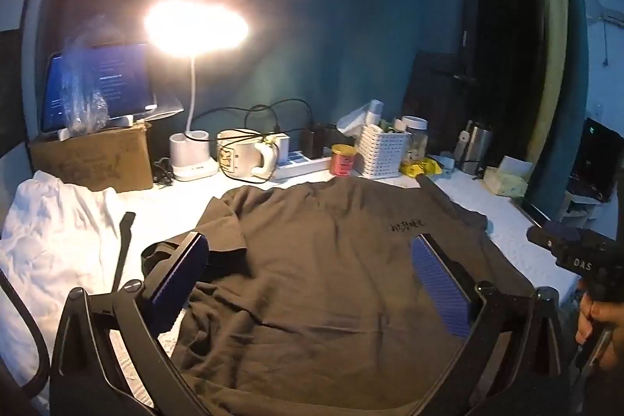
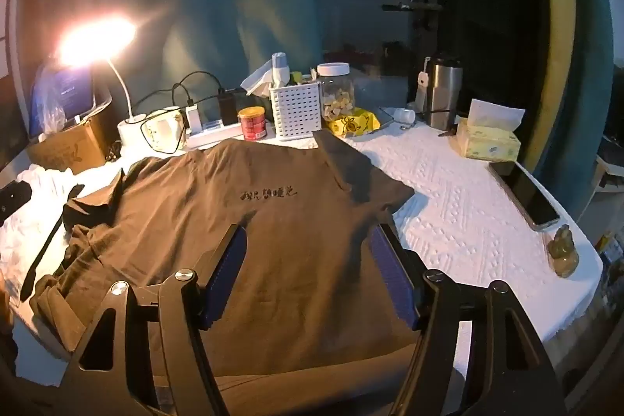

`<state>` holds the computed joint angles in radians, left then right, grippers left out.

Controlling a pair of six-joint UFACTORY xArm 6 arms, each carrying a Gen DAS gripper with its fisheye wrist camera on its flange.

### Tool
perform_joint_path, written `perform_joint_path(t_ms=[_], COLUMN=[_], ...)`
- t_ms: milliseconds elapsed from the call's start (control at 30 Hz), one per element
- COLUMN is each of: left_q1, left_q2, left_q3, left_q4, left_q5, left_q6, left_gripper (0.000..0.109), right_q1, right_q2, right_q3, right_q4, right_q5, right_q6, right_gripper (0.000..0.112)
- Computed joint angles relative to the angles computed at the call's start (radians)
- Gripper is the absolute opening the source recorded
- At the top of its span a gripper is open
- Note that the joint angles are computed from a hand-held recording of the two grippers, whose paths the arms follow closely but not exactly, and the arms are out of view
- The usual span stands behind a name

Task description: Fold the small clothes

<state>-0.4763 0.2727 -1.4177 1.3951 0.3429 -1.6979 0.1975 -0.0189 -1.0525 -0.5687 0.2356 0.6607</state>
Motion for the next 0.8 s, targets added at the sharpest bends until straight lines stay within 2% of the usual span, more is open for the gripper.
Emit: perform_joint_path(t_ms=[100,133,167,333,533,800], left_q1=[0.008,0.0,-0.001,-0.007,-0.01,-0.01], left_q2=[0.004,0.0,-0.001,0.006,-0.002,0.0], left_q3=[0.001,0.004,0.0,-0.014,-0.01,-0.017], left_q4=[0.036,0.046,0.02,-0.012,-0.005,-0.009], left_q5=[-0.024,-0.008,0.0,0.016,0.026,0.037], left_q6=[-0.033,-0.038,-0.001,0.03,0.037,0.046], left_gripper=[0.102,0.102,0.102,0.102,0.102,0.102], right_q1=[0.005,0.008,-0.007,-0.012,-0.007,-0.009], right_q2=[0.012,0.02,0.011,0.007,0.006,0.01], right_q3=[-0.012,-0.02,-0.004,-0.002,-0.003,-0.006], right_q4=[0.018,0.016,-0.006,0.005,-0.045,-0.02], right_q5=[0.007,0.008,-0.03,-0.033,-0.019,-0.018], right_q6=[-0.016,-0.013,0.032,0.009,0.056,0.034], right_gripper=[0.07,0.07,0.07,0.07,0.07,0.07])
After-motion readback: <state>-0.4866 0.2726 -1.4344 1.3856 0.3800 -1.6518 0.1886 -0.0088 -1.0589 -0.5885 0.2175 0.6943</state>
